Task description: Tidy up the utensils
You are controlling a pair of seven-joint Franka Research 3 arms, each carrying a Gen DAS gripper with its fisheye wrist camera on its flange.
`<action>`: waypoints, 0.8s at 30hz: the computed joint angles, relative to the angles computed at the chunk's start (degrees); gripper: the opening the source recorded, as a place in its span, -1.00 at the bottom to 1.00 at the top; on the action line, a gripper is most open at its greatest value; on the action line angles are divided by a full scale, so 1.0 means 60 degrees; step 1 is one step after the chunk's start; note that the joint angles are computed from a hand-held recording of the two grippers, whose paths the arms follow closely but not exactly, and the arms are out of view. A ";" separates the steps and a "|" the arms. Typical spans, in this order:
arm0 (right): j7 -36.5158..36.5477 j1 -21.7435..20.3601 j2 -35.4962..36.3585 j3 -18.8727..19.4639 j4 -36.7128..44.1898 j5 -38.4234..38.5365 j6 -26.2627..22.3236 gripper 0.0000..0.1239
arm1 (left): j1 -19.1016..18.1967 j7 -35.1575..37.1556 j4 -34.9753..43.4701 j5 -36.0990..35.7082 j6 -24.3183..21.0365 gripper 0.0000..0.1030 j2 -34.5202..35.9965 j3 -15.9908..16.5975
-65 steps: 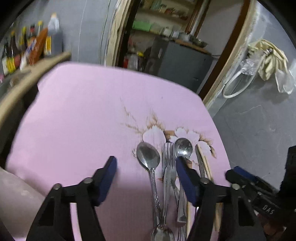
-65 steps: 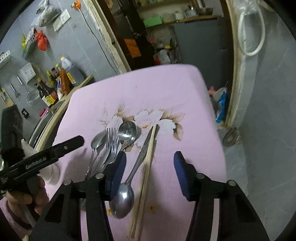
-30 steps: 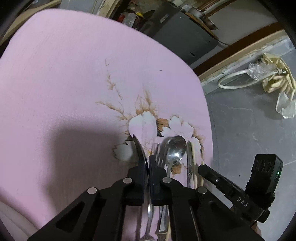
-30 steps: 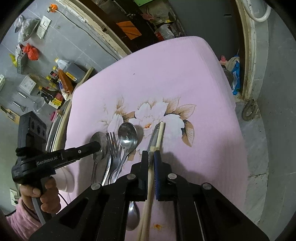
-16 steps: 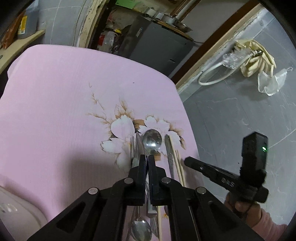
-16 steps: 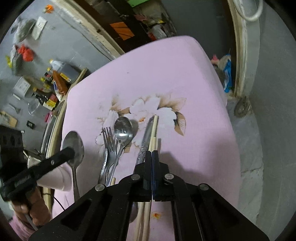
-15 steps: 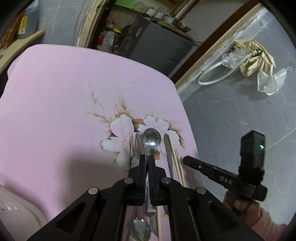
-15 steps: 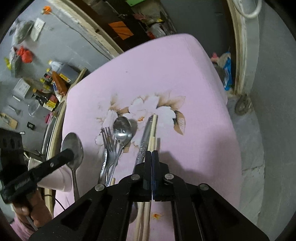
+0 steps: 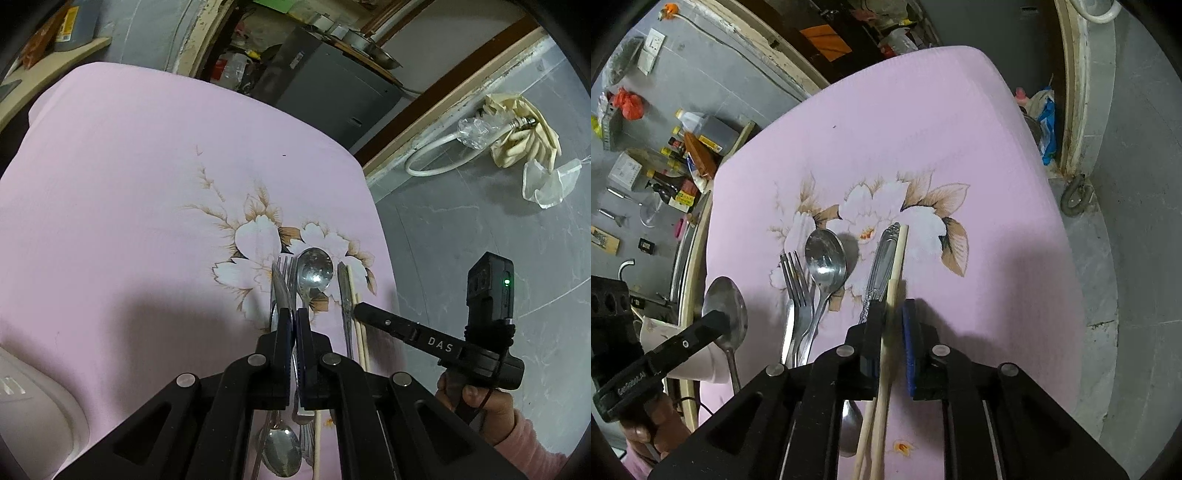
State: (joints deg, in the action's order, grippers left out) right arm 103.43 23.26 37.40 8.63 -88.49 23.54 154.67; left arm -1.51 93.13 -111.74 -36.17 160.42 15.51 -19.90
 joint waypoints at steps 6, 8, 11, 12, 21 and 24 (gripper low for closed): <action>0.0121 0.0121 -0.0228 -0.0032 -0.0226 -0.0014 0.0340 -0.92 | 0.0032 0.0049 -0.0037 -0.0058 -0.0008 -0.94 -0.0041 -0.0022; 0.0065 0.0060 -0.0490 0.0084 -0.0617 0.0163 0.0760 -0.93 | 0.0076 0.0214 -0.0068 -0.0209 0.0008 -0.94 -0.0089 -0.0075; 0.0009 0.0038 -0.0928 0.0187 -0.1231 0.0363 0.1367 -0.93 | 0.0117 0.0531 -0.0138 -0.0511 0.0038 -0.94 -0.0199 -0.0138; -0.0045 0.0008 -0.1045 0.0244 -0.1401 0.0440 0.1521 -0.93 | 0.0138 0.0695 -0.0178 -0.0677 0.0045 -0.94 -0.0263 -0.0171; 0.0506 0.0868 -0.2785 -0.0064 -0.3498 0.0487 0.4004 -0.93 | -0.0021 0.2907 -0.0749 -0.2835 -0.0356 -0.94 -0.1389 0.0086; 0.1424 0.1964 -0.3223 -0.1084 -0.3924 -0.0182 0.4647 -0.93 | -0.0184 0.3726 -0.0997 -0.3652 -0.0568 -0.94 -0.1966 0.0380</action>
